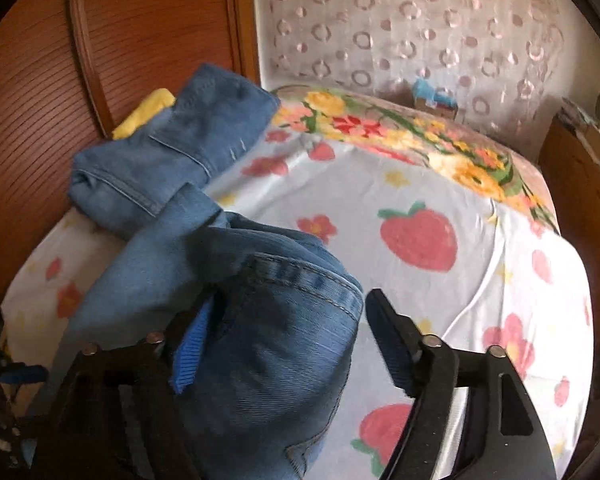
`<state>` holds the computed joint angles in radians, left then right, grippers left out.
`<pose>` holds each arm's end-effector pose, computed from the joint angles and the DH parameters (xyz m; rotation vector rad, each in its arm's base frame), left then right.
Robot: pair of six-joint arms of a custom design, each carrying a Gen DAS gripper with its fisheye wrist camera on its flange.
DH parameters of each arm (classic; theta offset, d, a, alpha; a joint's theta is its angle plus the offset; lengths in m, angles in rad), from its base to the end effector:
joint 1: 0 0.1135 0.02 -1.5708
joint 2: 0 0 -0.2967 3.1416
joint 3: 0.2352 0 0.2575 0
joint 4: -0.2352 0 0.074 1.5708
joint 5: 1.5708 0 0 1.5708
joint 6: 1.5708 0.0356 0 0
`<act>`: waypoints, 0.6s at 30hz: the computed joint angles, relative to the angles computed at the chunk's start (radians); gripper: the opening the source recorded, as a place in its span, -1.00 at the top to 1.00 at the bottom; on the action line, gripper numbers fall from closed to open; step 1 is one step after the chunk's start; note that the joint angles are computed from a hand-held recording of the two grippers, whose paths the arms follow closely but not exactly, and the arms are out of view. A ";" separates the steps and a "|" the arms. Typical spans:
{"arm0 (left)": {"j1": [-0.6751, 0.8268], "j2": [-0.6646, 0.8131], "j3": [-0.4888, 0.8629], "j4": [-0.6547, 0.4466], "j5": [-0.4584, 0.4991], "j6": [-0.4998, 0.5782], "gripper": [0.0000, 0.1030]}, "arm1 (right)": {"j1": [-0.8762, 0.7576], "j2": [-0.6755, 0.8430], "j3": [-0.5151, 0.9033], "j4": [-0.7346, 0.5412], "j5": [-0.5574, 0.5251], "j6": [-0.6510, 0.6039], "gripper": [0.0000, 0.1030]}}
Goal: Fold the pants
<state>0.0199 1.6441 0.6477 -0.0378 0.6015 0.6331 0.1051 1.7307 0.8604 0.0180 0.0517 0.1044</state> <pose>0.2813 -0.0146 0.1430 0.9222 2.2328 -0.4949 0.3449 0.0345 0.1712 0.0227 2.4217 0.0328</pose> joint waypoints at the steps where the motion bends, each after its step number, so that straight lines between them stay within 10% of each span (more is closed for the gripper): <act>1: 0.002 -0.001 -0.002 -0.001 0.003 0.000 0.30 | -0.006 0.000 0.002 0.000 -0.011 0.006 -0.54; 18: 0.057 -0.091 0.008 -0.072 0.122 -0.047 0.31 | -0.031 -0.125 -0.083 -0.057 -0.148 0.034 -0.55</act>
